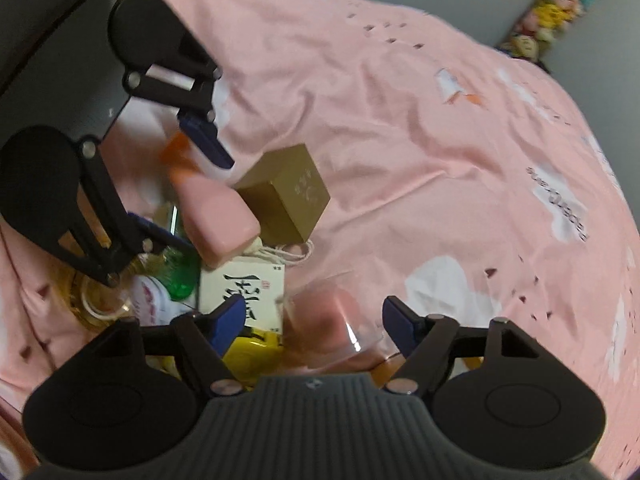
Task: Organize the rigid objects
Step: 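Grasp the pink bottle with the left tool while the right tool grasps the clear cup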
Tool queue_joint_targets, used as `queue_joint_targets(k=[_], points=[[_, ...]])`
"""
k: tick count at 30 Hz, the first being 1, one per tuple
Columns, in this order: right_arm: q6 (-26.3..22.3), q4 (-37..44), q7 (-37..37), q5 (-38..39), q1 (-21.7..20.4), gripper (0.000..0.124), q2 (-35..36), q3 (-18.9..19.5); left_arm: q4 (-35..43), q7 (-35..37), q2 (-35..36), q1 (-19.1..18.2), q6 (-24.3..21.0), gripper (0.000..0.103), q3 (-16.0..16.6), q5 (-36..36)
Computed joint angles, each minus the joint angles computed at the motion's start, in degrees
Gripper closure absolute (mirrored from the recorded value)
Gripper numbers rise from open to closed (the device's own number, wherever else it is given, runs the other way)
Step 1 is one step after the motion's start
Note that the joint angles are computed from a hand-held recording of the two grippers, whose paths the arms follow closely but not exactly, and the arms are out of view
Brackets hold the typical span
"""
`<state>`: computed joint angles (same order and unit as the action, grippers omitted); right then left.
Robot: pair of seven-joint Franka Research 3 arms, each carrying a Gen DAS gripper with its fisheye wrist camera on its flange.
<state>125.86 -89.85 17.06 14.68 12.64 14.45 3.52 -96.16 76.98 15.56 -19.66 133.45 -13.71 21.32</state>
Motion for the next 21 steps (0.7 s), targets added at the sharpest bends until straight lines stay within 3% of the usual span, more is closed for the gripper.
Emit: queue_joint_targets(k=[7, 12, 14, 21], points=[[-4.04, 8.24, 0.07, -7.66, 2.19, 0.049, 7.37, -0.58, 3.84, 3.94, 3.16, 1.53, -2.37, 0.026, -0.60, -5.96], [-6.33, 11.98, 0.82, -9.85, 3.02, 0.052, 10.89, -0.84, 5.67, 5.97, 5.18, 2.88, -3.42, 0.034, -1.17, -11.50], [-7.54, 13.63, 1.96, -10.41, 3.29, 0.059, 12.31, -1.08, 5.93, 6.19, 5.75, 2.94, -3.29, 0.039, -1.16, -12.20], [-9.35, 14.74, 3.86, -9.48, 2.66, 0.059, 12.78, -1.05, 6.02, 3.16, 5.61, 2.79, -3.48, 0.040, -0.64, -13.04]])
